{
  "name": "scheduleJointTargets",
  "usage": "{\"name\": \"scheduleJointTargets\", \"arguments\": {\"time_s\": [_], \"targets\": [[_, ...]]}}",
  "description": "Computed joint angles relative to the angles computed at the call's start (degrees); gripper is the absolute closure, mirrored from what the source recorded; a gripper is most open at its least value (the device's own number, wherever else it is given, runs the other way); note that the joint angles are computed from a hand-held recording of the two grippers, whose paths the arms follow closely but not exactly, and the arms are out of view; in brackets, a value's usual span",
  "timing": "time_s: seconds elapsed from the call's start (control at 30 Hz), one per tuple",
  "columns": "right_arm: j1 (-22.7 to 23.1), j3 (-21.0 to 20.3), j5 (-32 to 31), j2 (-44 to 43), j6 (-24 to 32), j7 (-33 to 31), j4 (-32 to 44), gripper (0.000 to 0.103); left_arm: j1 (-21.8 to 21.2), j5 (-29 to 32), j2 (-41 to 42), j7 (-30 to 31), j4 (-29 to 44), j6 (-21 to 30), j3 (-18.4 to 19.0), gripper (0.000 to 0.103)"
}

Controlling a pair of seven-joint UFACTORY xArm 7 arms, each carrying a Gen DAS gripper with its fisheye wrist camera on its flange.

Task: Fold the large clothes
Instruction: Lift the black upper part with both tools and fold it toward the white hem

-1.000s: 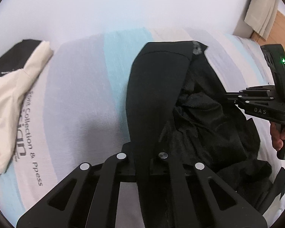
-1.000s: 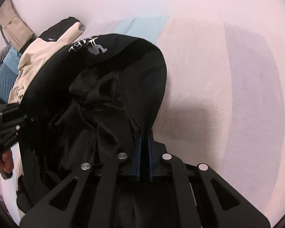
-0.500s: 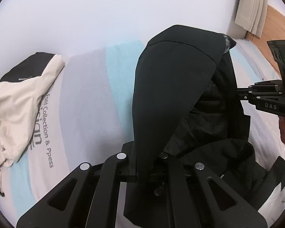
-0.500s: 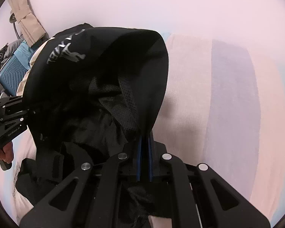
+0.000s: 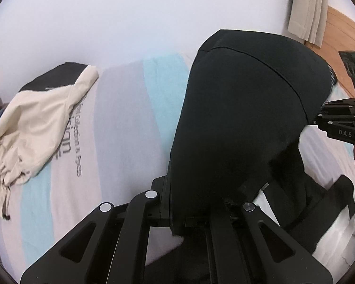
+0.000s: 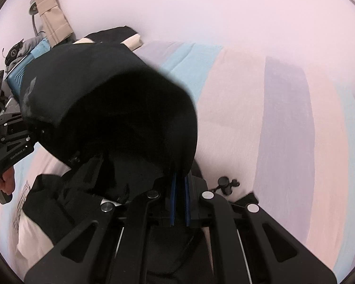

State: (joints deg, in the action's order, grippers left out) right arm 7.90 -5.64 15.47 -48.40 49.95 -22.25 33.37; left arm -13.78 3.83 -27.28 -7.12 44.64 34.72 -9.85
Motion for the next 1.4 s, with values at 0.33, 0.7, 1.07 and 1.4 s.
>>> {"name": "scheduleJointTargets", "arguments": {"time_s": [0.33, 0.7, 1.07, 1.4], "targets": [[-0.7, 1.1, -1.4, -13.8, 8.0, 3.1, -3.9, 0.098, -1.7, -1.8, -11.5, -2.3, -7.0, 2.6, -0.8, 0.1], [2.2, 6.3, -1.8, -24.3, 12.4, 11.1, -7.3, 0.098, -4.7, -3.4, -23.7, -5.1, -14.2, 7.3, -2.6, 0.099], [4.6, 7.8, -3.1, -34.1, 17.7, 15.8, -10.9, 0.098, -8.9, -5.7, -33.4, -9.9, -19.1, 12.8, -5.2, 0.099], [5.3, 8.7, -2.8, -45.4, 25.1, 19.7, -15.8, 0.098, -13.0, -6.6, -39.7, -14.6, -22.3, 18.0, -8.5, 0.099]]}}
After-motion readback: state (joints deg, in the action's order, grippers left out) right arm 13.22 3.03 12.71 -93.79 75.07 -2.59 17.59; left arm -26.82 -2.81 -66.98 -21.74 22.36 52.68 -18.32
